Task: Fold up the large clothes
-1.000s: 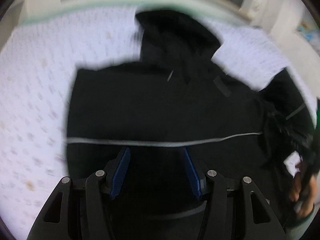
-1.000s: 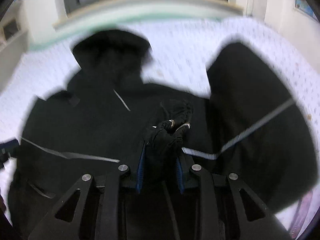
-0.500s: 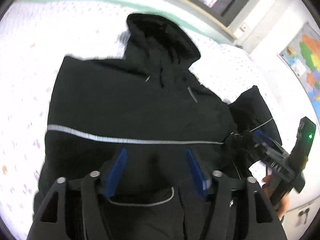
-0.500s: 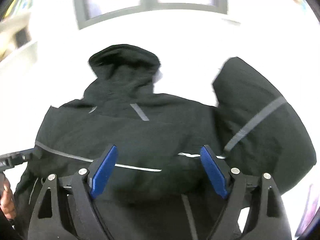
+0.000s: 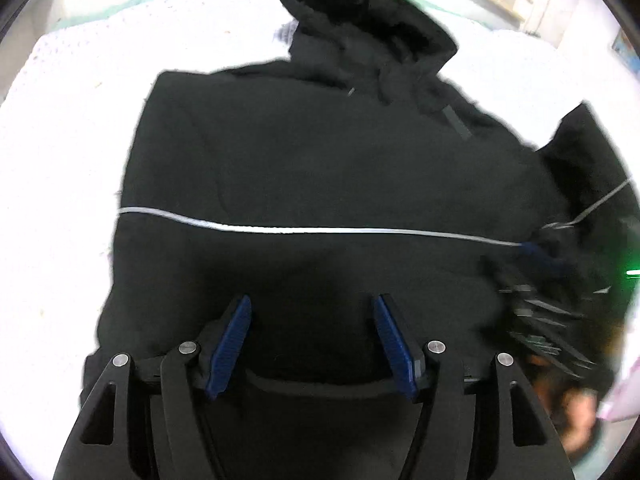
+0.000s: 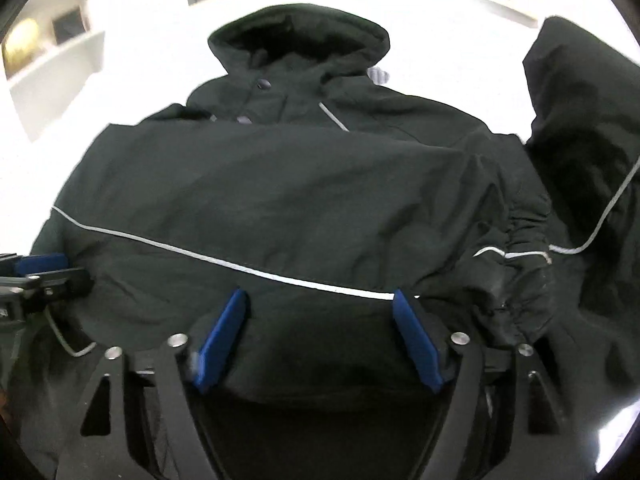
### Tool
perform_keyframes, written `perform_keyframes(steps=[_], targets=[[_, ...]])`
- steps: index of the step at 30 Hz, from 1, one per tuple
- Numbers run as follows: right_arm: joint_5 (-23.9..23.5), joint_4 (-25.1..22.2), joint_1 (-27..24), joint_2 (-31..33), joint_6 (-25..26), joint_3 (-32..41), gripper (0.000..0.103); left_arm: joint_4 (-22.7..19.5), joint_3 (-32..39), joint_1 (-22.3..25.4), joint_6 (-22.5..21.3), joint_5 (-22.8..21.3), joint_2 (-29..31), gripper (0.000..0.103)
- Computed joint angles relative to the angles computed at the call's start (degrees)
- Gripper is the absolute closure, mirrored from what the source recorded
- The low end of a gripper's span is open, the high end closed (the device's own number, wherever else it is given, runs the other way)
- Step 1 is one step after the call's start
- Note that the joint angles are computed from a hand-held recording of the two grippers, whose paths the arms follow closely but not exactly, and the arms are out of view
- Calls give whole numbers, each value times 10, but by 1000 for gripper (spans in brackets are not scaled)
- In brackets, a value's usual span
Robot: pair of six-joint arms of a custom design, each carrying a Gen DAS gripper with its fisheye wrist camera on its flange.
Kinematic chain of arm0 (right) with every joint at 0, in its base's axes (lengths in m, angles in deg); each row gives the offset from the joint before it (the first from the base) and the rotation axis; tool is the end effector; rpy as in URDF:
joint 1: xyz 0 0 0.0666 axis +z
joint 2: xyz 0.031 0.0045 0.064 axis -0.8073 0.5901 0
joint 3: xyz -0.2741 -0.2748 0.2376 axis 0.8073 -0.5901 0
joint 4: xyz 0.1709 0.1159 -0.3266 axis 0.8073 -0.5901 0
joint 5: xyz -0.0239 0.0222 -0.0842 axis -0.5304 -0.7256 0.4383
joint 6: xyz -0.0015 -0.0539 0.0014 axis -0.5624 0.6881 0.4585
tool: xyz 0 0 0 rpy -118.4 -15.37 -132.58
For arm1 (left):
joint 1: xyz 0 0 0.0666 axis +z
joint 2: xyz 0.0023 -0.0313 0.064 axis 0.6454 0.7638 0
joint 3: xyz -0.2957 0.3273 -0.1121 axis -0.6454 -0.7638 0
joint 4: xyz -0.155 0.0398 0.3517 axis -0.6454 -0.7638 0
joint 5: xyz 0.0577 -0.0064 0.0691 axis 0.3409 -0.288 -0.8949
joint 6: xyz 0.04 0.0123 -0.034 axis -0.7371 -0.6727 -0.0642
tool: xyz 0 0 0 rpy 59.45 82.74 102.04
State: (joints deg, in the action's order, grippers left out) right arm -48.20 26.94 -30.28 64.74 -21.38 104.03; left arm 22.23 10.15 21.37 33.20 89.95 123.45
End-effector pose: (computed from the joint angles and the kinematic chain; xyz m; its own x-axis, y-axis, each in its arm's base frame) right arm 0.4618 0.1934 0.3660 -0.7367 0.2708 -0.6197 0.1555 0.9596 0.2345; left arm 0.5624 -0.1977 0.4516 -0.8591 0.2807 -0.4279 0.3675 0.9203 -0.1342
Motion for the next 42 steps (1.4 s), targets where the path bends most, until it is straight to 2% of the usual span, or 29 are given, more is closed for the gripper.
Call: perform_keyframes(steps=[3, 5, 7, 8, 10, 13, 15, 18, 20, 23, 26, 27, 29, 30, 32, 34, 36, 39, 42], targets=[[8, -22, 5, 7, 3, 14, 18, -56, 38, 10, 44, 43, -30, 38], [26, -45, 13, 8, 1, 25, 18, -87, 74, 12, 80, 51, -39, 38], [56, -70, 28, -2, -14, 24, 18, -105, 108, -5, 108, 13, -48, 38], [69, -80, 35, -5, -18, 25, 18, -118, 130, -20, 109, -15, -49, 38], [89, -87, 53, -27, -17, 19, 18, -116, 151, -42, 104, -33, -50, 38], [80, -82, 65, -73, -15, 4, 18, -67, 129, -61, 108, -19, -74, 38], [99, -93, 71, -108, -16, -5, 18, -24, 96, -73, 118, -13, -82, 37], [135, -113, 72, -169, -4, -20, 18, 82, 20, -104, 114, -53, -82, 37], [158, -130, 62, -205, -2, -28, 17, 121, -15, -119, 99, -64, -77, 37], [148, -132, 21, -249, 0, -44, 17, 153, -36, -142, 89, -49, -42, 37], [115, -121, -49, -290, 2, -62, 17, 173, -31, -166, 68, -50, -3, 37], [96, -113, -86, -303, 8, -69, 17, 172, -23, -172, 63, -49, 14, 37], [70, -106, -147, -312, 22, -75, 17, 138, 1, -173, 72, -20, 55, 37], [59, -106, -189, -311, 31, -77, 17, 148, -7, -173, 77, -17, 66, 37], [43, -109, -252, -297, 37, -79, 17, 217, -51, -177, 62, -31, 50, 36], [7, -104, -324, -266, 34, -84, 17, 262, -81, -181, 55, -42, 37, 36], [-34, -76, -380, -222, 10, -96, 17, 276, -87, -180, 55, -41, 38, 36], [-102, -31, -436, -156, -37, -113, 17, 287, -93, -179, 54, -40, 36, 36], [-165, 11, -465, -100, -76, -121, 17, 297, -99, -178, 53, -36, 34, 35]])
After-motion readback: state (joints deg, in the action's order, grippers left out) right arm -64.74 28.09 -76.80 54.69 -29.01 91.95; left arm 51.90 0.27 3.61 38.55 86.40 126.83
